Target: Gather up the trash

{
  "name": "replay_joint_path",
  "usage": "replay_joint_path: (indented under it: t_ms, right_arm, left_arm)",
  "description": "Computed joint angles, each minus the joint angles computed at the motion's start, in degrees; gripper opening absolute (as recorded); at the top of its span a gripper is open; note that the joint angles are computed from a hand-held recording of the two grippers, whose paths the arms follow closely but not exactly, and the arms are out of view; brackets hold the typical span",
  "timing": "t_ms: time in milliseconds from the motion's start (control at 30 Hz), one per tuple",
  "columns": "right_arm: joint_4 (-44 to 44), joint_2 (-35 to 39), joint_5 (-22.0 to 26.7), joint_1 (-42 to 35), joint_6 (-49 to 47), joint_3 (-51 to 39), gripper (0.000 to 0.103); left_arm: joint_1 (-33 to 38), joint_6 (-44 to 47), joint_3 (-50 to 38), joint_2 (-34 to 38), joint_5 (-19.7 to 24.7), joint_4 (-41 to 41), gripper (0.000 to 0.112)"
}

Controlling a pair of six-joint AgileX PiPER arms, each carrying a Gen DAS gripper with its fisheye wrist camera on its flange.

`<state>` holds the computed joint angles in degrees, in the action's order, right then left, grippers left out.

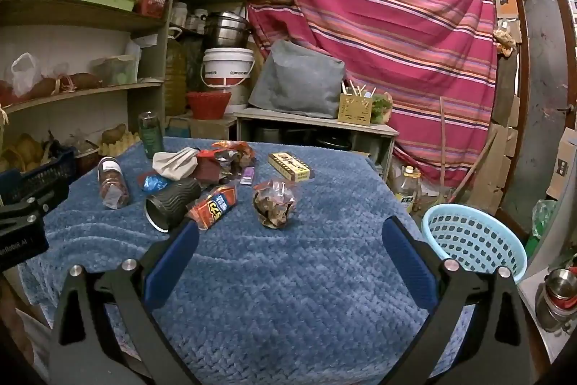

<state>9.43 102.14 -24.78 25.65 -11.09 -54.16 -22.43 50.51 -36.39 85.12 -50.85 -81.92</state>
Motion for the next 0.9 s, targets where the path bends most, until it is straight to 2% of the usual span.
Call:
replay_joint_path:
  t_ms: [167,900]
  right_arm:
    - [0.78,0.22,-0.76,0.35,-0.72,0.25,0.099]
    - [1.06,0.57,-1.37,0.24,-0.73,0.34,0.099]
  left_arm:
    - [-1.51,-0.84,0.10,0.77,-1.69,-0.57,0.098]
    - [-1.36,-0.54,0.12,0.59,-1.55,-0.58,0.098]
